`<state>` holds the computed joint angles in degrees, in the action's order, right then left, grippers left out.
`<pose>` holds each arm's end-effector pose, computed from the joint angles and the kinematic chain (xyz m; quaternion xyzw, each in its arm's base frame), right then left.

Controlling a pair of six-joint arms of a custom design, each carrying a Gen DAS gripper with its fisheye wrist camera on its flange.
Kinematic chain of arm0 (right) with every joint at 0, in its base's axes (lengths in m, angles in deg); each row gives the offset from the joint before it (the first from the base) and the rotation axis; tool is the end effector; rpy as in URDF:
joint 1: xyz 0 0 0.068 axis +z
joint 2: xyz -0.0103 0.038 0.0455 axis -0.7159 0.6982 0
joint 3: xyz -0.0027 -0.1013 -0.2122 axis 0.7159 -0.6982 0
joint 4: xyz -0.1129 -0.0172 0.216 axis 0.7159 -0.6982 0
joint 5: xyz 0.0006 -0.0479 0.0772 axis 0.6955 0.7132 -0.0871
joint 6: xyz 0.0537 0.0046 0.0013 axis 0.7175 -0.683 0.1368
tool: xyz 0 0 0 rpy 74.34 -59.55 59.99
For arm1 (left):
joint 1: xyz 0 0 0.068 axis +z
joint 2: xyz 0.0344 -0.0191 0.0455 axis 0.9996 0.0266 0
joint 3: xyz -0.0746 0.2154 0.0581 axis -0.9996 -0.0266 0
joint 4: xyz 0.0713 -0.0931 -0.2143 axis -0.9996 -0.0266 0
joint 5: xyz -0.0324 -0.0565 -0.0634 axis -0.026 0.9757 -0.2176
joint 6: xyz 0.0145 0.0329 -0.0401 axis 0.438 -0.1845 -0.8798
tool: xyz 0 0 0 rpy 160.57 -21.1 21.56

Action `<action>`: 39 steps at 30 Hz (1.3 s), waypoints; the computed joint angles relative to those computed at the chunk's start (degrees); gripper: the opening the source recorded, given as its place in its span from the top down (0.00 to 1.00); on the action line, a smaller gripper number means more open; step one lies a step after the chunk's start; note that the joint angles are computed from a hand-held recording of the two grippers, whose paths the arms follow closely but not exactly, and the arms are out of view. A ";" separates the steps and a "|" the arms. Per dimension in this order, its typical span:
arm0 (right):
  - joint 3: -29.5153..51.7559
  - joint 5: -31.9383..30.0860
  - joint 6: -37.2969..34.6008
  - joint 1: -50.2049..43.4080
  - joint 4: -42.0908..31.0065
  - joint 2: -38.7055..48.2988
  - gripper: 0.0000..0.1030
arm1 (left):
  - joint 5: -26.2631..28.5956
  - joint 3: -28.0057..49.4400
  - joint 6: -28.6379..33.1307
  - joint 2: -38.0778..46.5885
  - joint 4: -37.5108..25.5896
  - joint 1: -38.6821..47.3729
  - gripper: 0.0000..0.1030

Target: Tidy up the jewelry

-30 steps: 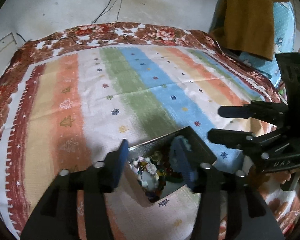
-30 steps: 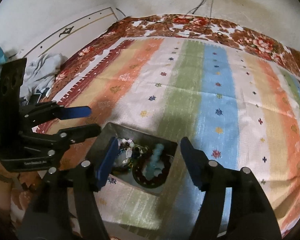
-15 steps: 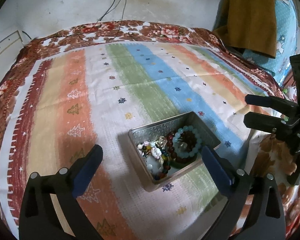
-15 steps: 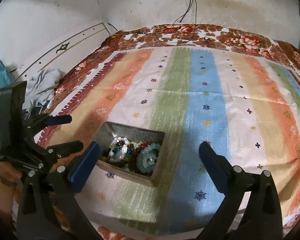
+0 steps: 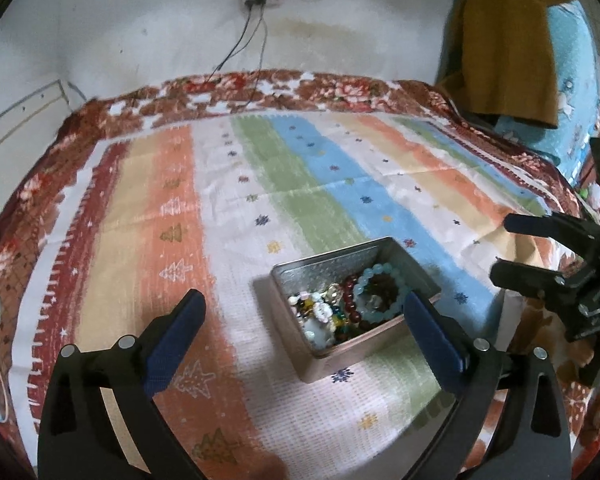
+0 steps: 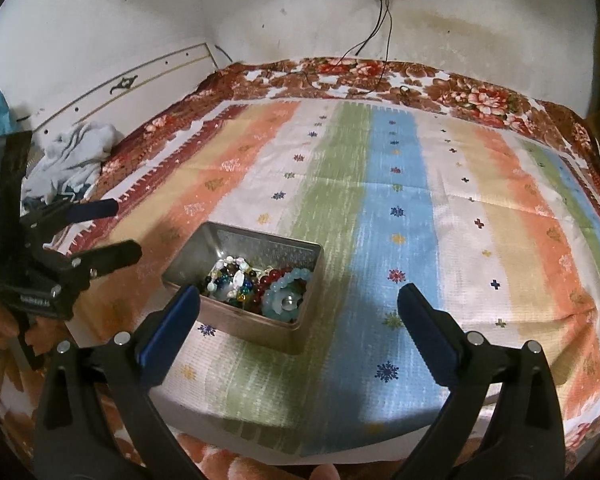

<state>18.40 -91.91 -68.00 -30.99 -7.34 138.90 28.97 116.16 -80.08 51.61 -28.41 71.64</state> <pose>0.2391 0.0691 0.2171 -0.1703 0.8977 0.1205 0.3880 0.2360 -0.0736 0.2413 0.1168 0.9032 -0.0990 0.4010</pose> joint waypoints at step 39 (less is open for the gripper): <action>0.37 1.76 1.55 0.88 -1.07 1.61 0.05 | -6.62 -4.17 -1.77 -3.41 1.73 -4.45 0.06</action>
